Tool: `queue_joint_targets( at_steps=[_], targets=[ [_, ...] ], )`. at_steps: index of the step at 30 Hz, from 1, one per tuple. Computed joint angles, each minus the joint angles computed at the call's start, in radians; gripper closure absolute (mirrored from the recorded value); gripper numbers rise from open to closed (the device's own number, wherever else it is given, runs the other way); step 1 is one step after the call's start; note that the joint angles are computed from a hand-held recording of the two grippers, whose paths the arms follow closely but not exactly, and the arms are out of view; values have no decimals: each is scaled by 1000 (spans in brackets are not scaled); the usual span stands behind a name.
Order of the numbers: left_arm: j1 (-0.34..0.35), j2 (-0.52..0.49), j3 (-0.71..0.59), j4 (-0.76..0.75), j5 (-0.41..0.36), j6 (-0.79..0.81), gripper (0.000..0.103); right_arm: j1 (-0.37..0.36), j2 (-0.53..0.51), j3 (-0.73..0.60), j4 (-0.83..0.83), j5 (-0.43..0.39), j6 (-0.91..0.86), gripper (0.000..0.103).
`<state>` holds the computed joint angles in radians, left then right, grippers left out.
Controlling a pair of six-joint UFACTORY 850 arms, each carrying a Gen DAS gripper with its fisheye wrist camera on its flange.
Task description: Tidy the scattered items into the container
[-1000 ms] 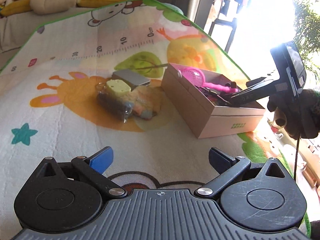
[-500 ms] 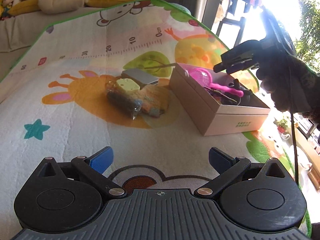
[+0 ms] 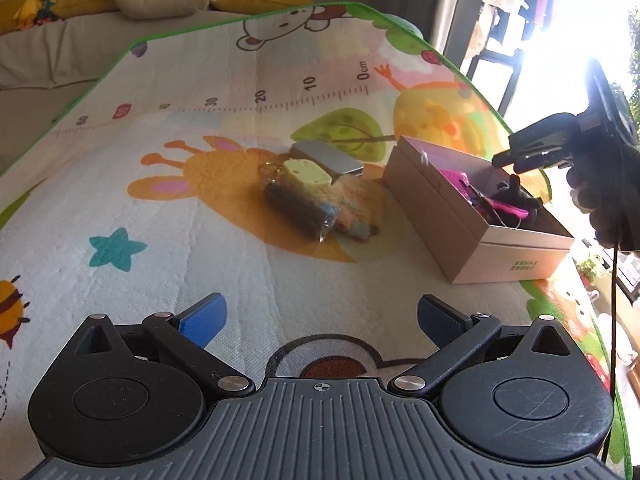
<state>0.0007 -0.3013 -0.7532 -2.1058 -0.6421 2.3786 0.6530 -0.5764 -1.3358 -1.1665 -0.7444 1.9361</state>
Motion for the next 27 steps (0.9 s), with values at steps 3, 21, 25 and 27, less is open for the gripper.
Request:
queue_joint_targets(
  at_steps=[3,21,25,27],
  targets=[
    [-12,13,15,-69,18,77,0,60,-6,-30,-146,67,50,66],
    [55,81,84,-187,112,192,0,175,-345,-444,67,194,-406,80],
    [30,78,81,-199,120,226,0,216,-190,-209,-89,239,-215,80],
    [12,73,74,-189,106,241,0,236,-99,-73,-169,268,-87,80]
  ],
)
